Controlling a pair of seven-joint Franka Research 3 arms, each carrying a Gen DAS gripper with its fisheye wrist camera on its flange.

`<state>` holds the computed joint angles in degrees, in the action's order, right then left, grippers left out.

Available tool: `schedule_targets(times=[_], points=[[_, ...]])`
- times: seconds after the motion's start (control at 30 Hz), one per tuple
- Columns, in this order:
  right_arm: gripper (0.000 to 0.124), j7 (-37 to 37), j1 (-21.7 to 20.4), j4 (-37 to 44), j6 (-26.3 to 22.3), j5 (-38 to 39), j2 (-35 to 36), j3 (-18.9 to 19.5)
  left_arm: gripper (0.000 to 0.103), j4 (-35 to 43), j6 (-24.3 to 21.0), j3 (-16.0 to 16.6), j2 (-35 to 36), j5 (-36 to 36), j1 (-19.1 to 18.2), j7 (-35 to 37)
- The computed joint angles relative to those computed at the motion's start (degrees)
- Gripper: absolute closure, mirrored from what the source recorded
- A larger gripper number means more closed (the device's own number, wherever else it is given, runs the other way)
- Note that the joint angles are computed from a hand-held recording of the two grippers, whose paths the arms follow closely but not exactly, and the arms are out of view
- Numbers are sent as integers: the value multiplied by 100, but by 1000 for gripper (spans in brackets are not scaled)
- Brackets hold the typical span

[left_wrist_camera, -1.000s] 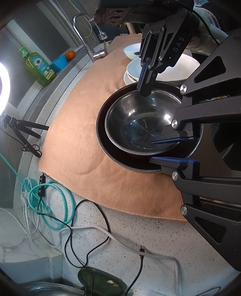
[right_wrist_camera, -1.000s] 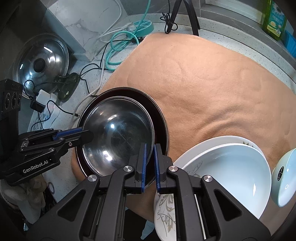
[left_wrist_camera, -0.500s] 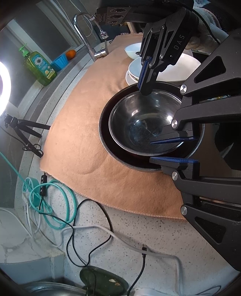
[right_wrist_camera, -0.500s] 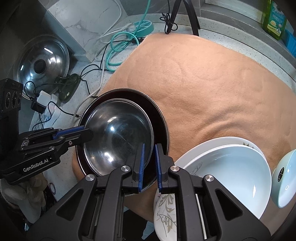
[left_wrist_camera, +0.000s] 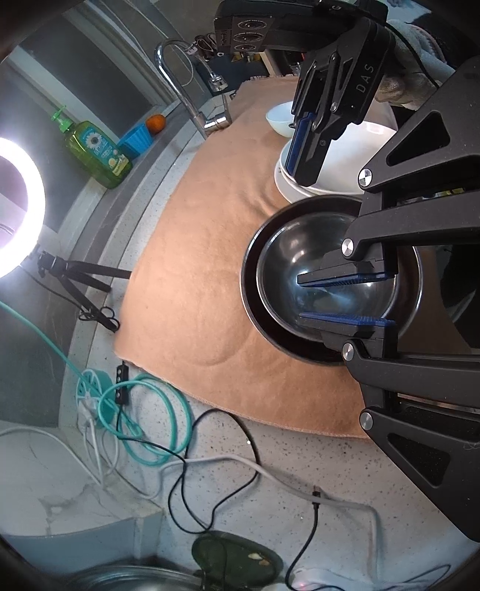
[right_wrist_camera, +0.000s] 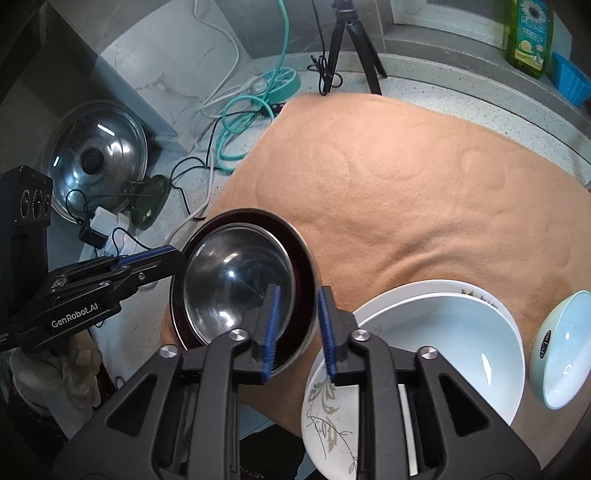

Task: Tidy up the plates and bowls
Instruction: 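Open both grippers and lift away from the nested bowls, then move both grippers to the light blue bowl and grip its rim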

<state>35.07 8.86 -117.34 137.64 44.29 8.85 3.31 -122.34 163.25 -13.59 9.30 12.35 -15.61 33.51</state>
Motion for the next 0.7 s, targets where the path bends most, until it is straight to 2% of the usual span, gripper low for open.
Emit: schedule_targets(times=[0.37,0.7], points=[[99,-238,-347,8,-86,476,-176,-229,91,563,157,-66,338,66,-99,129],[99,-115,-813,271,-94,636,-36,-473,91,1557,176,-401,1124,-429,-138,928]])
